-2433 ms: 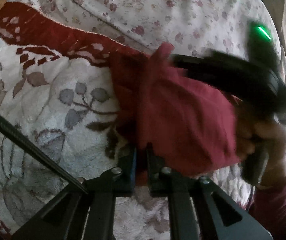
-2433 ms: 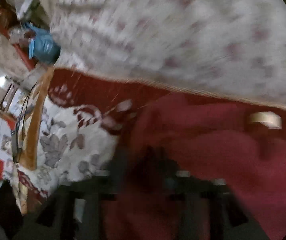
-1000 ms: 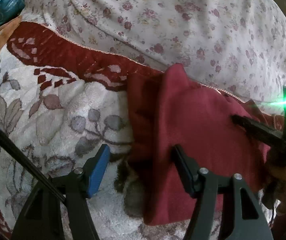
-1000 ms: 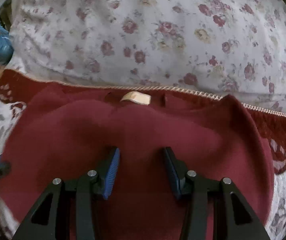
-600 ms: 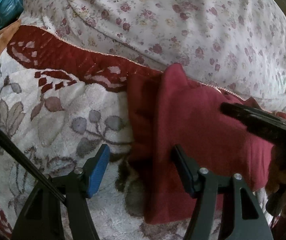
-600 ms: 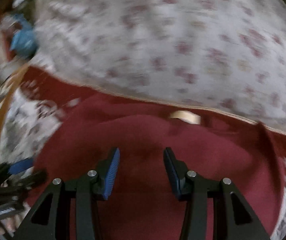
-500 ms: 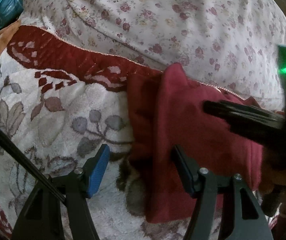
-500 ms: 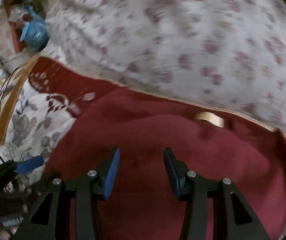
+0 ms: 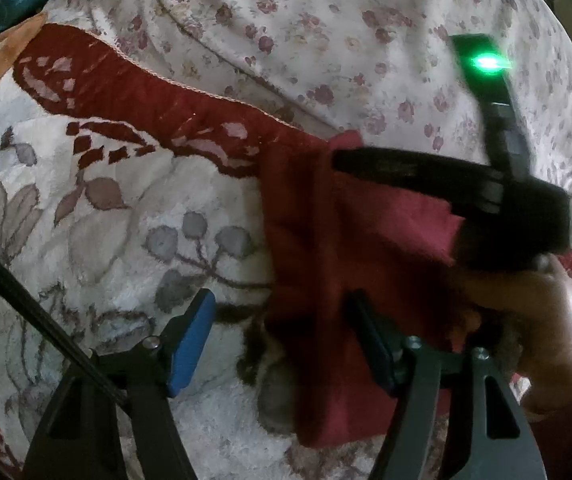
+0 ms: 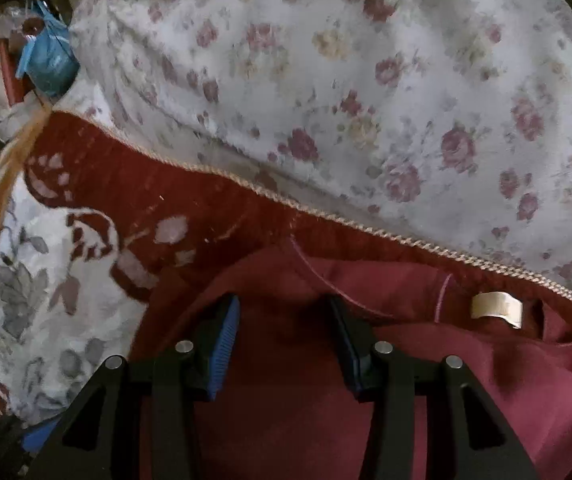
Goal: Fold small clothes
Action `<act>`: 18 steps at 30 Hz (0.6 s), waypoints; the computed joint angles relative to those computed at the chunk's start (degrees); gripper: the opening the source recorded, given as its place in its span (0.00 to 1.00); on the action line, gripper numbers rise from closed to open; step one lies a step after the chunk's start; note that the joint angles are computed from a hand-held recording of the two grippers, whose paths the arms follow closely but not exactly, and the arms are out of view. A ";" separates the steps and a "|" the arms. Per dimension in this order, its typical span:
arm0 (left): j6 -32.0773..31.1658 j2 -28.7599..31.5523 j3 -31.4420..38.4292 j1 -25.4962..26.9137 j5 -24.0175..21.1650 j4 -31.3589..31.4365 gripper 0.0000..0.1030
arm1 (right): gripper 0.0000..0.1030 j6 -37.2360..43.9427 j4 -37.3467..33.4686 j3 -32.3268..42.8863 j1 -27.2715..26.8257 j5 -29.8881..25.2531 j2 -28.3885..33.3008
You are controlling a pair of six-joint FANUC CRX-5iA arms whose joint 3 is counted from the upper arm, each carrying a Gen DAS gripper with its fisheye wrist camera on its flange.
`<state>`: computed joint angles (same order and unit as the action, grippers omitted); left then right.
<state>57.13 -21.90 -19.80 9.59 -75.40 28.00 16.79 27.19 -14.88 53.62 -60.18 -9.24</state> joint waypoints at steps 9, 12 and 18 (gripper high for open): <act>0.52 -0.24 0.02 -0.44 0.28 -0.65 0.67 | 0.50 0.88 -2.00 0.18 0.36 0.30 1.34; 0.72 0.01 0.12 -0.50 0.12 -0.66 0.67 | 0.50 1.50 -3.83 2.19 -0.58 -0.63 1.90; 0.58 -0.15 0.01 -0.42 0.12 -0.57 0.67 | 0.86 3.44 -6.07 2.64 -0.10 2.99 -0.62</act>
<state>57.71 -22.05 -19.79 9.17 -75.29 27.43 20.23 21.12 -12.24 53.53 -57.19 -9.86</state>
